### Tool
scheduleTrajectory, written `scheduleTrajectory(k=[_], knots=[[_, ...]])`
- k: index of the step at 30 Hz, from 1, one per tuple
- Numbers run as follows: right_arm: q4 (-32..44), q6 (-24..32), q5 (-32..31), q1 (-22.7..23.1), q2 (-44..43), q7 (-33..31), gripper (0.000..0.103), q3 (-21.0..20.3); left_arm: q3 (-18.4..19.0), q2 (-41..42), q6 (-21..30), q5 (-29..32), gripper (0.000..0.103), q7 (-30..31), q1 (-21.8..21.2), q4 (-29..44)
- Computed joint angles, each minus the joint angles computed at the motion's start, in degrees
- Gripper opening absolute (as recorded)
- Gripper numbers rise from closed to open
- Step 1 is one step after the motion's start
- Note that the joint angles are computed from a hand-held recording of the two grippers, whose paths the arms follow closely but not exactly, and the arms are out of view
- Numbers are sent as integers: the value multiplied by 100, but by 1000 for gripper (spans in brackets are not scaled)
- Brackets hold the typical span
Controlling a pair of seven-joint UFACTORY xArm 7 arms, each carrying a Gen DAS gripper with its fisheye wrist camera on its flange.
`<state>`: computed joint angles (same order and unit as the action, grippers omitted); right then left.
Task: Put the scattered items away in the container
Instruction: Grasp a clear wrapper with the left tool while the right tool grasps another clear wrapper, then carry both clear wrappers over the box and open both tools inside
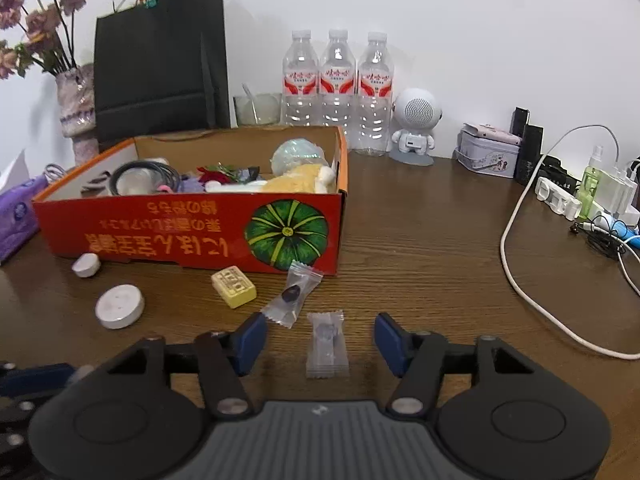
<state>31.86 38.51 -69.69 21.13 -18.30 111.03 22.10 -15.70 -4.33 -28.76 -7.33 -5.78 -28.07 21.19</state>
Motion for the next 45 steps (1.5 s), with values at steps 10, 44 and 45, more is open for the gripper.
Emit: scheduleTrajectory(k=[10,44,45], knots=[[-59,-353,-542,39,73,489,17,-41,-139,33,-291,-733,18,136,-33,-21],[-284,1016,-541,1480,-1210,1618,17,1395,-657,-1381,-1789,-4901,17,2116,-1781,-754],[-263,863,-687,1374,-1266,1514,17,1255,-465,-1345,-1651,-4420,17,2016,-1596,-635]])
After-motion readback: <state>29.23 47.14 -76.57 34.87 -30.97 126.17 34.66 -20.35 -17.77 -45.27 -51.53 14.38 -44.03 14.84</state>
